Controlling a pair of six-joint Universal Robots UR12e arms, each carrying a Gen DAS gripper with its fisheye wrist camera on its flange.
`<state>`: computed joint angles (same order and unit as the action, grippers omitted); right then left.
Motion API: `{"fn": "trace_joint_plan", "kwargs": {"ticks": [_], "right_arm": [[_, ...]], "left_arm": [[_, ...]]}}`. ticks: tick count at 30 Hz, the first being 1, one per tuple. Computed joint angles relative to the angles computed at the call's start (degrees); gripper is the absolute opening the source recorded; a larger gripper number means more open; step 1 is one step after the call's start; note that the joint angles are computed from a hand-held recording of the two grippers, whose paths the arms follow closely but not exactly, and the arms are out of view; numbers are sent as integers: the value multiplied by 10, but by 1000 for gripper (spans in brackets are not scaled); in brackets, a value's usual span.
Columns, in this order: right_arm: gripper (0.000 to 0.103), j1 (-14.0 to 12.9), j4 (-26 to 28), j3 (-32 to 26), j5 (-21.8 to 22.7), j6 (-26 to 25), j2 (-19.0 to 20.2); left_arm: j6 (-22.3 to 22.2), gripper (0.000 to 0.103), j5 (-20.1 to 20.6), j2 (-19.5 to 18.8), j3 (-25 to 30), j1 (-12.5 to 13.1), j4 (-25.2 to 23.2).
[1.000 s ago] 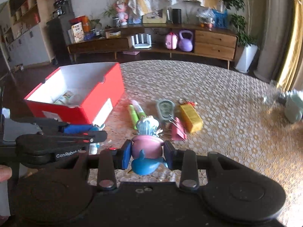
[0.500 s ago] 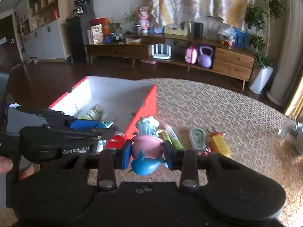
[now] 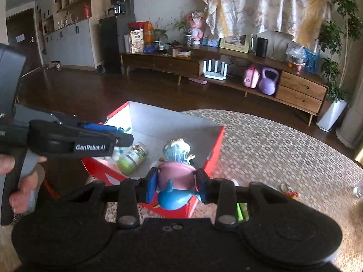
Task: Organize rigid objects
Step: 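Carry the astronaut and pink-and-blue toy over the shoebox, then open both grippers to drop the astronaut and pink-and-blue toy into the box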
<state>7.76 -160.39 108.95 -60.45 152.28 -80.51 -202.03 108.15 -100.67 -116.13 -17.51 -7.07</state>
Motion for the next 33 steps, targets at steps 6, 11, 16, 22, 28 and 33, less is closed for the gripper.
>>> {"fn": "trace_joint_plan", "kwargs": {"ticks": [6, 11, 16, 22, 28, 33], "right_arm": [[35, 20, 3, -26, -16, 1, 31], [35, 33, 35, -57, -15, -11, 63], [35, 49, 57, -80, -38, -26, 90], [35, 68, 43, -95, -100, -3, 113], [35, 72, 56, -97, -113, -8, 119], [36, 74, 53, -93, -114, -15, 120]], "left_arm": [[14, 28, -2, -8, 4, 30, -28], [20, 28, -19, -24, 12, 54, -49], [34, 28, -18, -44, 24, 58, -48], [42, 28, -27, -69, 52, 63, -78], [56, 28, -67, -87, 78, 69, -144], [69, 28, -93, -95, 91, 71, -185]]}}
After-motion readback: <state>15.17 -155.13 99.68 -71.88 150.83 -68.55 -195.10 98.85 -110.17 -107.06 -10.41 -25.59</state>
